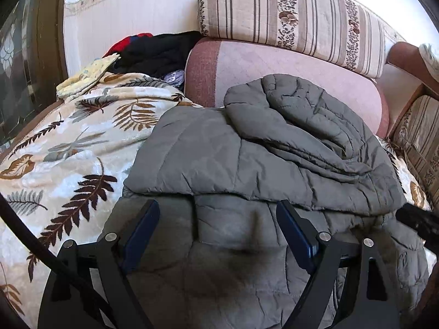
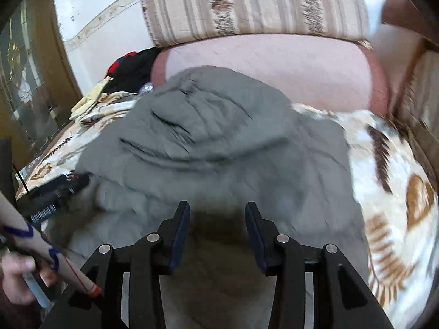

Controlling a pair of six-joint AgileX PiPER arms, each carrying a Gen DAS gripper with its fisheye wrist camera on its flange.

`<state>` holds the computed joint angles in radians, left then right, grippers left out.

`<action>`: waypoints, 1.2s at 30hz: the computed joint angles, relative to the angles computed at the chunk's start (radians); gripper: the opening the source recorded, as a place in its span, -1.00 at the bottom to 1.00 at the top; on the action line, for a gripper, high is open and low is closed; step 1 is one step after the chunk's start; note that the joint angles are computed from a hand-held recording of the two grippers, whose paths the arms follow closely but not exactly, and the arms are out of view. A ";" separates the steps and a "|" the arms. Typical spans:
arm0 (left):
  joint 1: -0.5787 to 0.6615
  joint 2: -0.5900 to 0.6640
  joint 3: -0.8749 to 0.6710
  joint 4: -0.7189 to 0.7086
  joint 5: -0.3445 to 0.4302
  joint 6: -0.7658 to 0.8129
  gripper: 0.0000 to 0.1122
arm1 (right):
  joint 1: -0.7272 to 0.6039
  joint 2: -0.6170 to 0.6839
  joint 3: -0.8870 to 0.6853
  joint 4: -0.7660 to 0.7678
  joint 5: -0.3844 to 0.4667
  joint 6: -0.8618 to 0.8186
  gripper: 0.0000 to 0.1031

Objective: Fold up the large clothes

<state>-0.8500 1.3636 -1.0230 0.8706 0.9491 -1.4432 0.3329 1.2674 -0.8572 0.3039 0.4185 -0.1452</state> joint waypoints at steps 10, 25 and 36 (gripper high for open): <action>0.026 0.139 -0.282 -0.173 0.060 0.244 0.53 | -0.141 0.101 0.017 0.215 0.070 -0.205 -0.12; 0.162 0.541 -0.728 -0.344 0.223 0.512 0.57 | -0.219 0.146 -0.030 0.339 0.200 -0.283 -0.08; -0.217 -0.021 -0.100 -0.243 0.228 0.023 0.57 | -0.148 -0.024 0.056 0.198 0.198 -0.150 0.06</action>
<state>-1.0670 1.3423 -1.1234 0.6274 1.1768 -1.4200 0.1853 1.2431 -0.8012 0.5017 0.6168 -0.2954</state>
